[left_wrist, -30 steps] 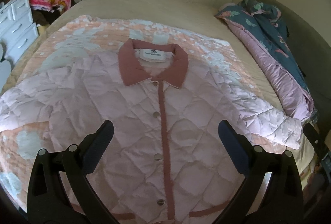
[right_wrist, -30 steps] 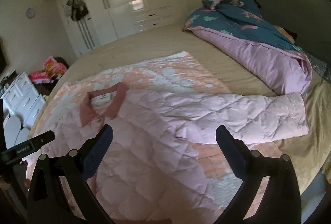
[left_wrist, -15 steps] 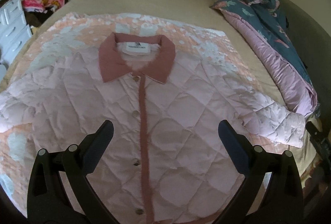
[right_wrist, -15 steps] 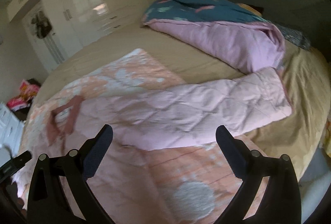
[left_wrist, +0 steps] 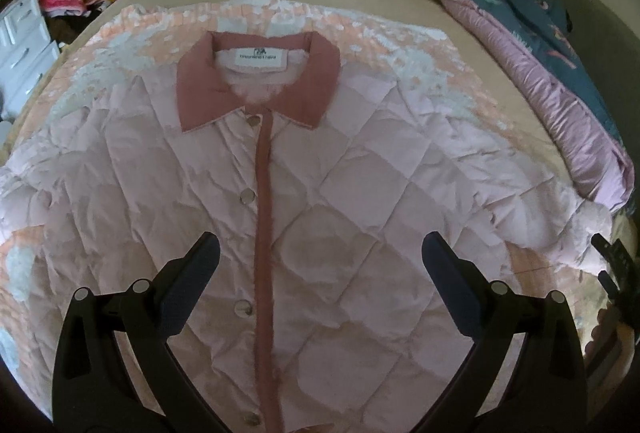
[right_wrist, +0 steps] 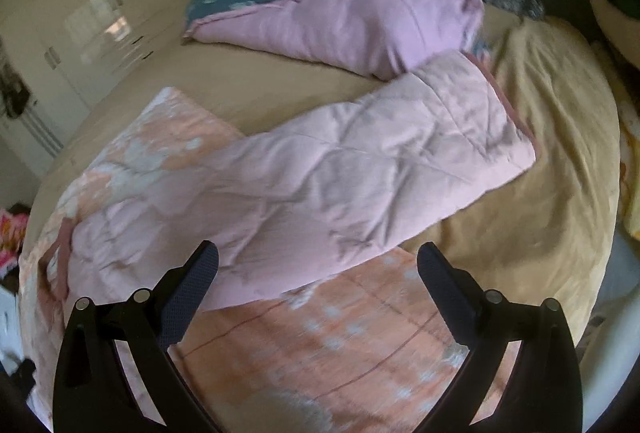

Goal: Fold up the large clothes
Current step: 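Move the right tool over the jacket sleeve beside the placket, then grasp the sleeve cuff with the right gripper and lift it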

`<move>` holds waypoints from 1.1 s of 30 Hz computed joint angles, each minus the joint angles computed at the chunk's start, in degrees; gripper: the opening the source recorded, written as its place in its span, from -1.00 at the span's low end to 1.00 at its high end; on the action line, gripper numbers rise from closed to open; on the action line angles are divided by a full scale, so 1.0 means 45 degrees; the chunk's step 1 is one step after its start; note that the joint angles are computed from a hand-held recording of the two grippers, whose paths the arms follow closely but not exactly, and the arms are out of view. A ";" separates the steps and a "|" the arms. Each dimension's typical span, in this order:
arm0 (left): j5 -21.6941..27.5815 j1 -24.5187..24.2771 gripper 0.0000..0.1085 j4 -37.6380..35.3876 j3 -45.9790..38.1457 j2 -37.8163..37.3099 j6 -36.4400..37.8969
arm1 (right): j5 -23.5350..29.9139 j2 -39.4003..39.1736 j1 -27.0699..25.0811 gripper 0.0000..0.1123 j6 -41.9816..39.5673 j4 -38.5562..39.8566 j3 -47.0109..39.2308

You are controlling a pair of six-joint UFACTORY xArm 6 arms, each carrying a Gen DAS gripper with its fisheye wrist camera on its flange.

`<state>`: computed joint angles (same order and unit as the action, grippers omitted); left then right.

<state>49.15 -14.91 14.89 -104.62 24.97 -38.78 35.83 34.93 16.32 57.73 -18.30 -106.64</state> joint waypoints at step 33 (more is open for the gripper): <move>0.0948 0.0656 0.74 -0.0195 -0.2173 0.1702 0.1054 | -0.2813 0.2579 -0.2070 -0.43 0.1453 0.2704 -0.1376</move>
<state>53.42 -11.96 14.01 -114.40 32.62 -34.04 23.17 46.54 7.00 64.27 -6.13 -112.83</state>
